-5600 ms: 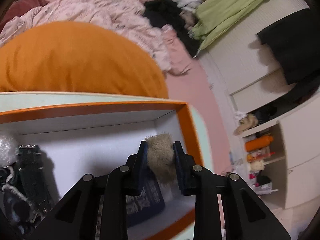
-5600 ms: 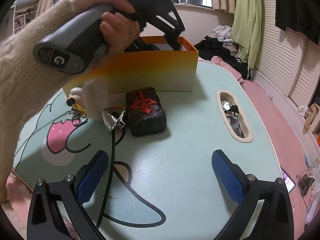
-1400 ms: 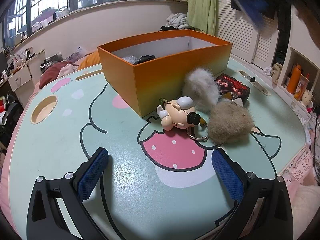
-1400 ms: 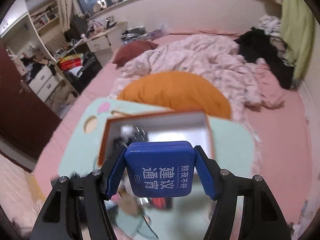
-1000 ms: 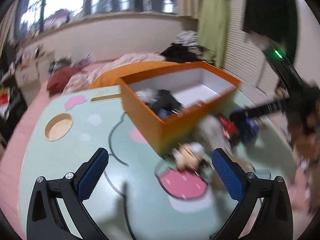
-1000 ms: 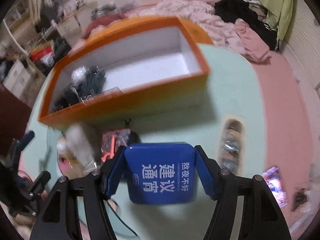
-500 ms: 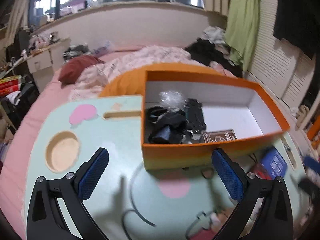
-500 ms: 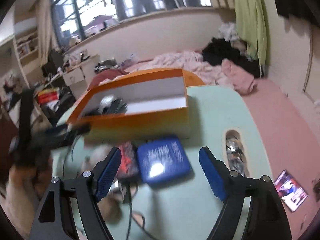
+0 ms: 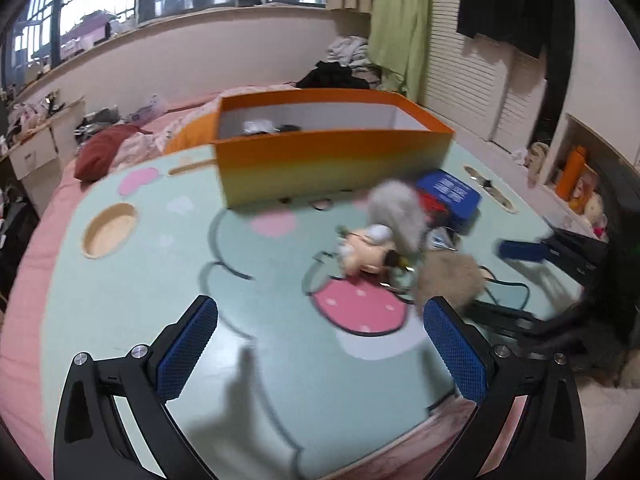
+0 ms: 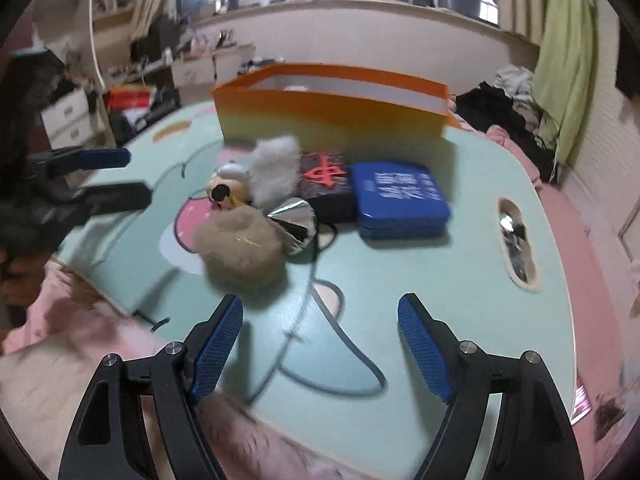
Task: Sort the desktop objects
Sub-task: 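Grasp the blue printed tin in the box with the right gripper, place it beside the block, then move the left gripper over the box toward the remaining items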
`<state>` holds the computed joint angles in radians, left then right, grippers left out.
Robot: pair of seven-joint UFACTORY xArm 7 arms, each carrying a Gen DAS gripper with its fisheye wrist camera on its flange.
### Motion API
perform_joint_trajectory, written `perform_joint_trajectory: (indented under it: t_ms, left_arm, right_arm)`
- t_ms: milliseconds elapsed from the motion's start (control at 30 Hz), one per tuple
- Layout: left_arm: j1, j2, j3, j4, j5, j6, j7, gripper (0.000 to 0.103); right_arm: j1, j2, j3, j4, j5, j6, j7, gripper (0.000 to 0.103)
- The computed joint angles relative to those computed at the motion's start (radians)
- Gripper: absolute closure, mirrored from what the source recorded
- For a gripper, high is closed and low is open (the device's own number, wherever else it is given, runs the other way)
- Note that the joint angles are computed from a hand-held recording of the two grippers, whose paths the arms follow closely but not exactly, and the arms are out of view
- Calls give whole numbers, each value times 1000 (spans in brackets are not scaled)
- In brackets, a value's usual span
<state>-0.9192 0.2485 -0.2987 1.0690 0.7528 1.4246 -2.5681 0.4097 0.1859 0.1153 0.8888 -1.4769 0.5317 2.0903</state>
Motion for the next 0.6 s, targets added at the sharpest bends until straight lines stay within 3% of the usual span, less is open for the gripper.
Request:
perform_joint_trajectory:
  t_ms: [100, 167, 267, 433, 500, 533, 600]
  left_arm:
    - [20, 13, 14, -9, 12, -59, 1, 0]
    - [16, 29, 17, -2, 11, -57, -12, 0]
    - [0, 48, 19, 18, 5, -28, -24, 0]
    - [9, 69, 31, 16, -27, -57, -47, 0]
    - [3, 111, 39, 64, -64, 7, -7, 0]
    - [-3, 108, 43, 57, -59, 6, -18, 0]
    - [-10, 112, 48, 60, -60, 22, -25, 0]
  right_arm:
    - [-33, 32, -13, 47, 29, -13, -7, 23]
    - [-34, 25, -42, 50, -39, -38, 85, 23]
    - [-34, -25, -29, 3, -126, -19, 207, 23]
    - [-11, -47, 24, -53, -48, 93, 190, 21]
    - [10, -16, 34, -38, -28, 167, 181, 14]
    - [16, -6, 30, -33, -40, 182, 196, 3]
    - [19, 3, 23, -26, -46, 194, 215, 0]
